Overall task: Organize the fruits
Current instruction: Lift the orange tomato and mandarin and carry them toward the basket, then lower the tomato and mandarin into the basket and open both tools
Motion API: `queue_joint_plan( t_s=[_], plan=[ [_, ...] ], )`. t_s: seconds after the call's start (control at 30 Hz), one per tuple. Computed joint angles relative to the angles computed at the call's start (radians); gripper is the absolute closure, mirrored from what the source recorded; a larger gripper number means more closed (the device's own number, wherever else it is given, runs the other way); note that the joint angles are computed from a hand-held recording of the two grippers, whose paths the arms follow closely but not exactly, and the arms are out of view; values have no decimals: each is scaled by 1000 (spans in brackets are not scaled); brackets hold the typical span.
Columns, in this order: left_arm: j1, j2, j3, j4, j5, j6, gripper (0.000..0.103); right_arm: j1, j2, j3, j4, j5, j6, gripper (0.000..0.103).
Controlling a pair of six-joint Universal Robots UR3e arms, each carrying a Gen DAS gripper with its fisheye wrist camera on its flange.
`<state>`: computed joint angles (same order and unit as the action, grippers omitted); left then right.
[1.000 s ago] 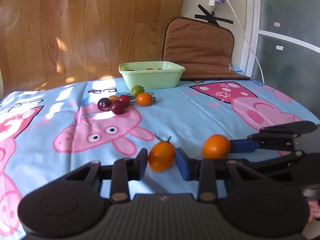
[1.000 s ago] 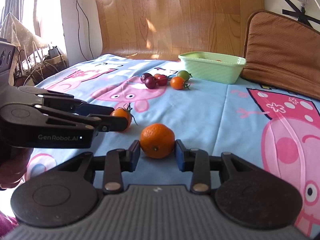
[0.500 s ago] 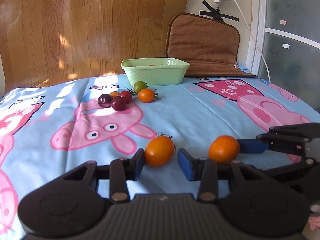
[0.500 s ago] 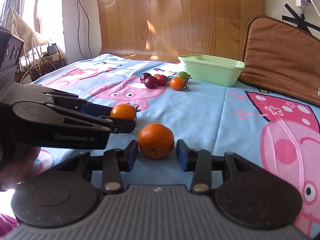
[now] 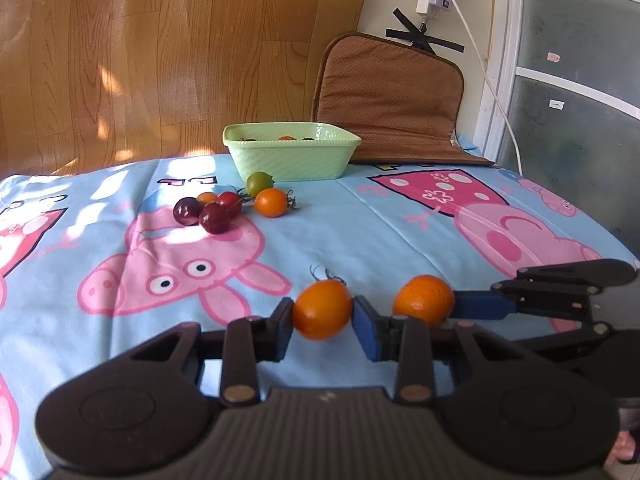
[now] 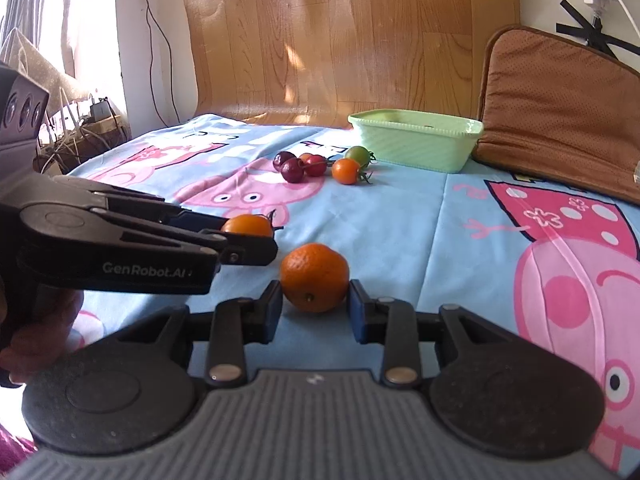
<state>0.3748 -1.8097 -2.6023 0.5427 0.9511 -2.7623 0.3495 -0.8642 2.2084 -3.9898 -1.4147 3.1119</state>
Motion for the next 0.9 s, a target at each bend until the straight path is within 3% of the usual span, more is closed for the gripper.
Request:
queue_joint_plan(
  t_s=[0.3, 0.53, 0.8, 0.9],
  plan=[
    [-125, -88, 428, -222, 66, -109, 71, -86, 0, -224, 136, 52, -12, 66],
    [-255, -388, 1017, -413, 248, -197, 71, -162, 143, -658, 357, 58, 10, 66],
    [-312, -768, 1705, -782, 376, -230, 71, -165, 427, -1257, 704, -12, 53, 65],
    [-326, -880, 1904, -889, 410, -239, 70, -180, 479, -1333, 740, 14, 77, 63]
  ],
)
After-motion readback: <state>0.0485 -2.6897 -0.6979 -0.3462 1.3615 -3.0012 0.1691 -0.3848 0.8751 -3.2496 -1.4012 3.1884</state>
